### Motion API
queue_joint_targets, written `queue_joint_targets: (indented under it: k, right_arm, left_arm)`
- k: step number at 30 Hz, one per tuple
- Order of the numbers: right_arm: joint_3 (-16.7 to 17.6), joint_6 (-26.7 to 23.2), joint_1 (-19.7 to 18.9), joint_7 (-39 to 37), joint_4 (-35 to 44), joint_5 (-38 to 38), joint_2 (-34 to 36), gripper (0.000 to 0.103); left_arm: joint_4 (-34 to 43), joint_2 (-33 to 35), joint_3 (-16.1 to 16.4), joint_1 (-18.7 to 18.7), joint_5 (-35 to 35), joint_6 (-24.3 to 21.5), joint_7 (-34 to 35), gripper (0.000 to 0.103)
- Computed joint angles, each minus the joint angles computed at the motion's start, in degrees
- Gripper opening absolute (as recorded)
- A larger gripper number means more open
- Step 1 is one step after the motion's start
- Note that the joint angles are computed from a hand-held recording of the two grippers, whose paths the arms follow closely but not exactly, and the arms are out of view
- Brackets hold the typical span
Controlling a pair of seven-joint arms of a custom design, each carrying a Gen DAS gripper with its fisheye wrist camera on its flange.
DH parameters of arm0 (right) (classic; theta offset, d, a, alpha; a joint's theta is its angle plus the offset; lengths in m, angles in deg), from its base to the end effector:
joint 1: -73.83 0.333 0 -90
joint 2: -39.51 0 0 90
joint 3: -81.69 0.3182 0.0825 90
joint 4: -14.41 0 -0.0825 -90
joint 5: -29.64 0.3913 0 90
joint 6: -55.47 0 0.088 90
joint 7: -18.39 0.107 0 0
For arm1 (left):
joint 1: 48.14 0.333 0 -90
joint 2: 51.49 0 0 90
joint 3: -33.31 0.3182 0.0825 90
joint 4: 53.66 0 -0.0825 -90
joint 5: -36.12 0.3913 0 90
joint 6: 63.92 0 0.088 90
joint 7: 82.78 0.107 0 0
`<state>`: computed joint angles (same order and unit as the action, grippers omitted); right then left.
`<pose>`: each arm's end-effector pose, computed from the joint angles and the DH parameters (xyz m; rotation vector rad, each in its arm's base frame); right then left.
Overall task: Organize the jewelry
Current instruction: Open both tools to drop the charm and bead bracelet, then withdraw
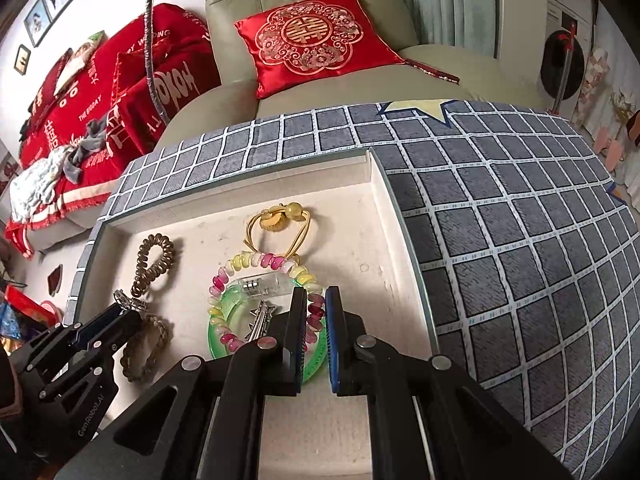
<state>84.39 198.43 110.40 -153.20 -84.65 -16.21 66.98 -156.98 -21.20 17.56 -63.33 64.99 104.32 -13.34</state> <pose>0.5394 0.4417 0.3319 -1.3862 2.2286 -0.5230 0.5974 -0.3661 0.3281 -1.3086 2.3688 -0.7707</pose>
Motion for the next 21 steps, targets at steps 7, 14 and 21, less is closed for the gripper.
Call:
queue_joint_targets:
  k: [7,14,21]
  right_arm:
    - [0.29,0.92,-0.42,-0.73,-0.38,0.97,-0.03,0.019]
    - [-0.89,4.47,0.28,3.84,-2.54,-1.25,-1.65,0.065]
    - [-0.78,3.8,1.53,9.96,-4.94,-7.1,-5.49,0.065]
  left_arm:
    - [-0.14,-0.24,1.62,-1.43,1.89,0.4,-1.61,0.03]
    - [-0.62,-0.56,1.25,-1.08,1.75,0.56,-2.06,0.03]
    - [-1.86,-1.94,2.55,-1.95,3.64,2.16,-4.71,0.03]
